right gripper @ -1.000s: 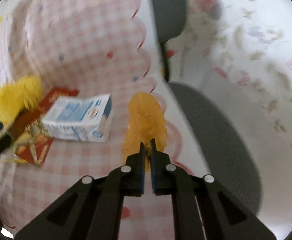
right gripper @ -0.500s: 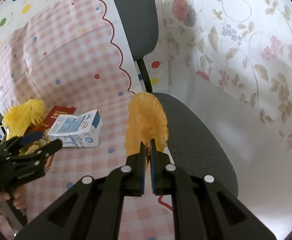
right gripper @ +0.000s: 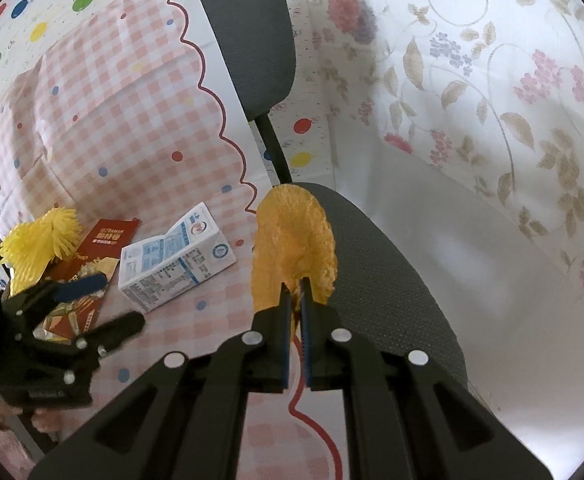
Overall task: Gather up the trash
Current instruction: 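Grasp the orange lid with the right gripper while the left gripper grasps the milk carton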
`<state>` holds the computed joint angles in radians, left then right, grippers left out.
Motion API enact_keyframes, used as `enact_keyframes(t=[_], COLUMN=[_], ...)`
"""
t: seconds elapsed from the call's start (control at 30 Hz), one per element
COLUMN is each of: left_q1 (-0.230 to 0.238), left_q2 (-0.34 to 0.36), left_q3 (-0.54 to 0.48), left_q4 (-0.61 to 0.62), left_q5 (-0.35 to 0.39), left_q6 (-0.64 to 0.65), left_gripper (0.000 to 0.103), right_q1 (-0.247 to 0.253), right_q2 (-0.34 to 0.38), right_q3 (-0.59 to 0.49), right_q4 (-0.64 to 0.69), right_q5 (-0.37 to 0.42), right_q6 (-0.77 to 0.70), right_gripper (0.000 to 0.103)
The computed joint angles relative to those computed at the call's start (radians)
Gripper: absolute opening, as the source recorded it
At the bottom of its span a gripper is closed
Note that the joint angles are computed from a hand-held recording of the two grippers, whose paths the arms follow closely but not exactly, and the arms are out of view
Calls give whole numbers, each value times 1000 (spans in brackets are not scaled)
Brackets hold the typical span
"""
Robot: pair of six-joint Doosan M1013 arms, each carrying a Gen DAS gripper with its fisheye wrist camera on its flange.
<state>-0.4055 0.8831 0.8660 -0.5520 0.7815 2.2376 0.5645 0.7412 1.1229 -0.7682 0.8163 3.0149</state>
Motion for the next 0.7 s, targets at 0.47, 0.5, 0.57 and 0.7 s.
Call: enact_keyframes(t=[0.47,0.5,0.57,0.7], left_q1=[0,1,4,-8], left_q2=[145,148,142,127], left_q3=[-276,-281,-269,-239], left_q4=[65,44,-13,16], left_q5=[219,232,256,240], left_q6=[-6,15,71,81], left_gripper=[89,89,88,89], right_q1=[-13,-13,-13,-13], right_q2=[3,4,5,4], right_q3=[-12,-14,-17,-14], right_q4=[52,56,60,64], right_q5=[-25,-21,-17,-11], right_q6=[-41,-46,-50,-44], right_gripper=[5,5,5,5])
